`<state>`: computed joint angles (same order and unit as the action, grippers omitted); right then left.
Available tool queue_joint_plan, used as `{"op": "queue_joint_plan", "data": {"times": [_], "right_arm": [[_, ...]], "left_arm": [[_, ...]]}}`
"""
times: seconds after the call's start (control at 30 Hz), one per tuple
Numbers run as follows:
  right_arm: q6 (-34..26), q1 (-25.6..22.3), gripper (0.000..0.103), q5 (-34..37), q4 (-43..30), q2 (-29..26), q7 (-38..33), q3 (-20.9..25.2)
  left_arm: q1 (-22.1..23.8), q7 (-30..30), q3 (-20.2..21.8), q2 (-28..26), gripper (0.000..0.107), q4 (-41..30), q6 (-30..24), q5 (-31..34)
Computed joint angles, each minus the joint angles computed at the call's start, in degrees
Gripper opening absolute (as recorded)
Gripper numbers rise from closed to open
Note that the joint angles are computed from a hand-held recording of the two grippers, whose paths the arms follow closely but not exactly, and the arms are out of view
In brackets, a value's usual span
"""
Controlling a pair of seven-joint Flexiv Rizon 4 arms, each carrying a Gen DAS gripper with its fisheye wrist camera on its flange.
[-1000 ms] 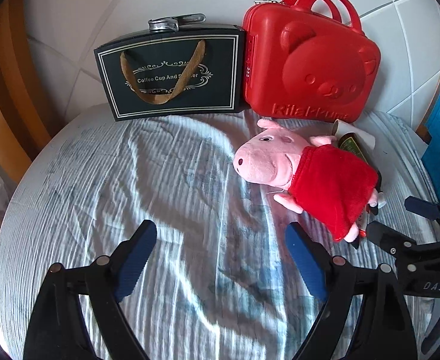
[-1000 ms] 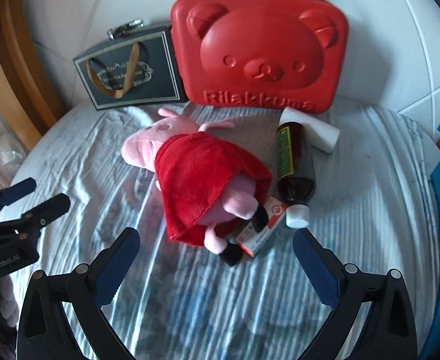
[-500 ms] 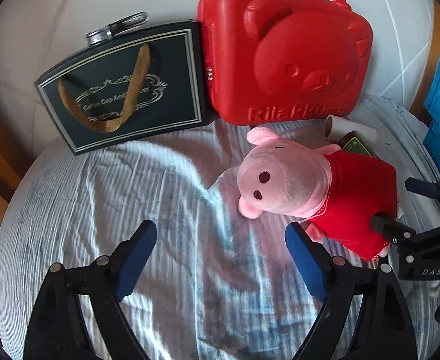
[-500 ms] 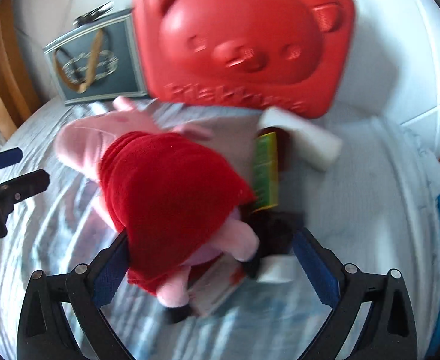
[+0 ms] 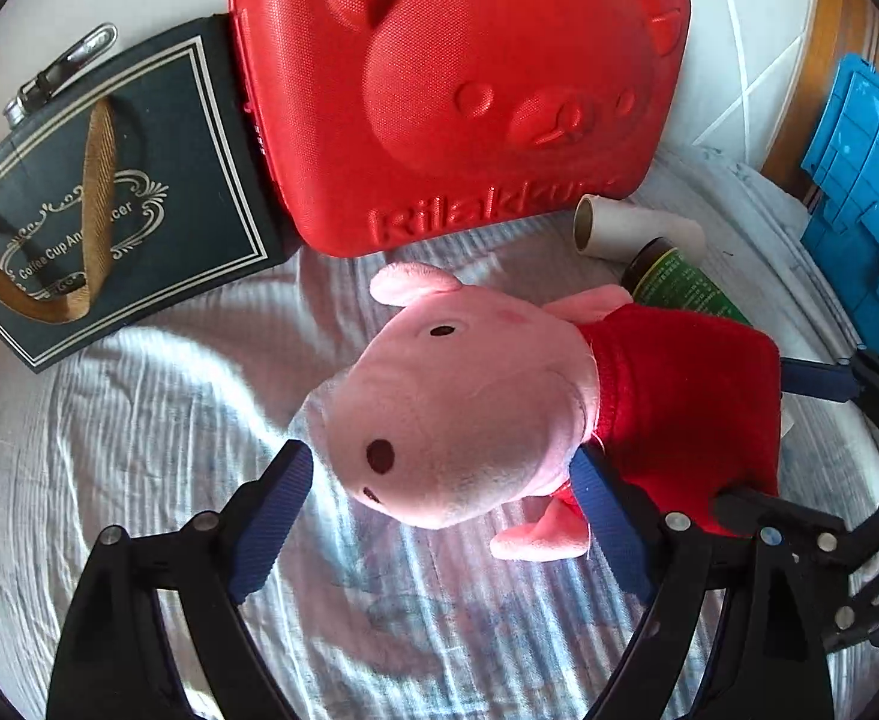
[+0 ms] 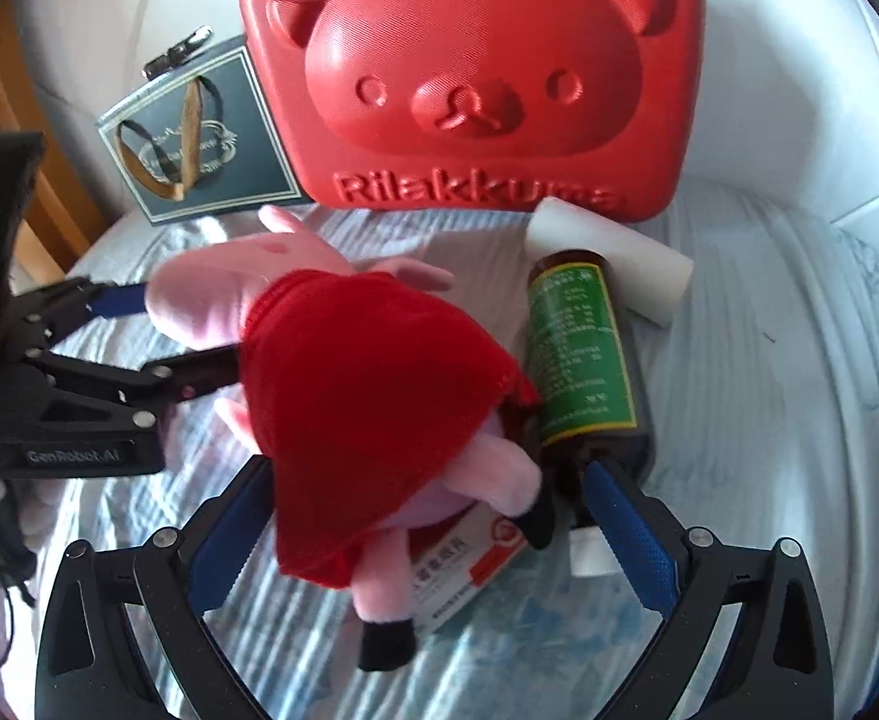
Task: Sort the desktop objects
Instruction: 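Lower the right gripper onto the pig plush in red dress and close, then lift the pig plush with right gripper and carry it over the blue bin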
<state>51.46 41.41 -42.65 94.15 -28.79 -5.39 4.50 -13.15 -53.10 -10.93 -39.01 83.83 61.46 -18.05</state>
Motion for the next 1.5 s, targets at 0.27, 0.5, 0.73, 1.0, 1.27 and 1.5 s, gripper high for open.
{"op": "queue_joint_plan", "data": {"times": [0.27,0.5,0.73,1.0,1.27,1.5], "right_arm": [[-1.1,1.3,0.056,-0.9,-2.4,-1.3,-3.0,-0.8],[-0.4,1.4,0.051,-6.2,0.6,2.6,1.0,-1.0],[-4.0,1.7,0.051,-12.0,1.5,7.1,3.5,0.5],[-13.1,3.2,0.051,-18.6,2.9,14.6,7.8,4.9],[-24.6,4.8,0.051,-21.6,4.5,22.1,11.1,11.4],[-39.4,7.9,0.051,-23.0,4.1,27.2,12.0,17.4]], "left_arm": [[0.8,0.7,-2.4,1.3,0.059,3.6,3.6,-3.0],[1.3,1.8,-3.8,5.8,0.056,8.2,8.3,-4.5],[2.5,4.6,-6.4,12.0,0.056,12.4,12.3,-8.1],[3.5,13.3,-11.0,22.4,0.056,20.0,16.7,-20.4],[-1.7,21.4,-10.0,33.2,0.056,25.7,17.4,-32.6],[-9.5,22.5,-7.0,39.7,0.056,27.5,17.8,-36.5]]}}
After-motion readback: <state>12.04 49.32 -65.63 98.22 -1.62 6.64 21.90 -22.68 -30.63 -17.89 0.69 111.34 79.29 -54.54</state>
